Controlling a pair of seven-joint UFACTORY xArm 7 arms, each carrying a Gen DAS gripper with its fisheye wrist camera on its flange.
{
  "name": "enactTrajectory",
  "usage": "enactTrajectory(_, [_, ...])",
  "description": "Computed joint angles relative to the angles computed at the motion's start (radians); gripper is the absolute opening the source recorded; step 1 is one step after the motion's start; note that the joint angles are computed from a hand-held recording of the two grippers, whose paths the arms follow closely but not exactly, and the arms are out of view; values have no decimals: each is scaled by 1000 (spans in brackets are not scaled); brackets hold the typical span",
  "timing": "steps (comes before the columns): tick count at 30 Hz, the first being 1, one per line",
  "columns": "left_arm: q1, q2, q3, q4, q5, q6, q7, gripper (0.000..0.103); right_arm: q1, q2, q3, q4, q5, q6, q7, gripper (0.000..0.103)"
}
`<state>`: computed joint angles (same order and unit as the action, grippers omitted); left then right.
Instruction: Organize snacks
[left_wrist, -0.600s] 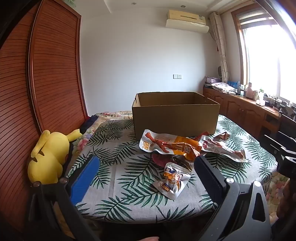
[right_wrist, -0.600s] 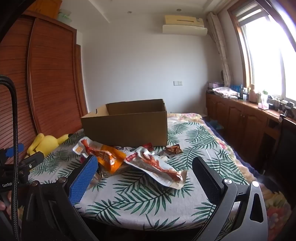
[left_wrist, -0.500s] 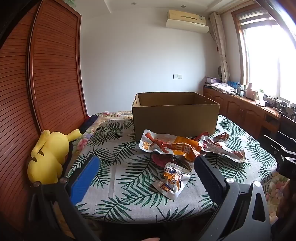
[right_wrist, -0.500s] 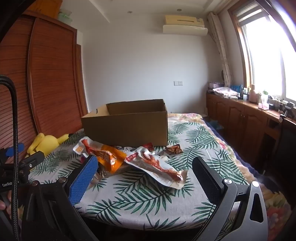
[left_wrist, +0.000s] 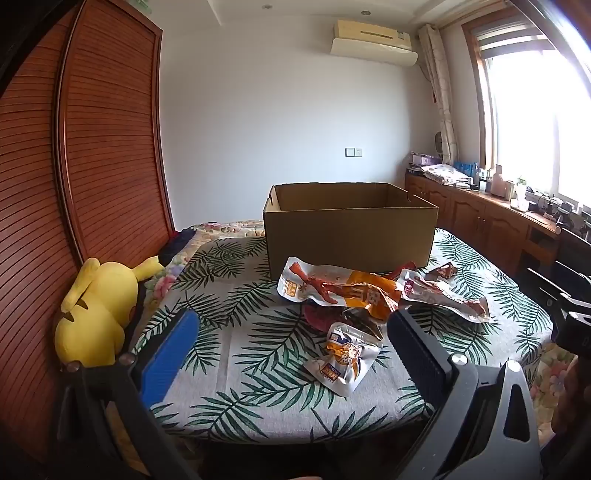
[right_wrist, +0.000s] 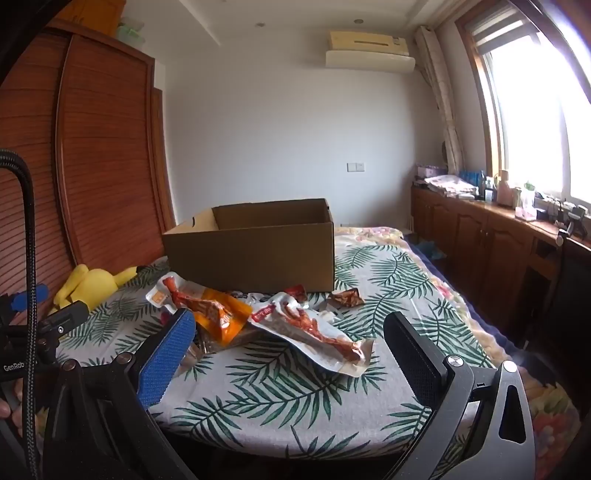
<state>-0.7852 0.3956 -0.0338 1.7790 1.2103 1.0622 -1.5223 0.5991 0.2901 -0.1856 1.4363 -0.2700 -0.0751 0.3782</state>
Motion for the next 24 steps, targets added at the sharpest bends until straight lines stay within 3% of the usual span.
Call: enactTrajectory(24, [0,-5,-1,-1,6,-1,-14,103,-5,-5,7,-13,16,-7,-16,103])
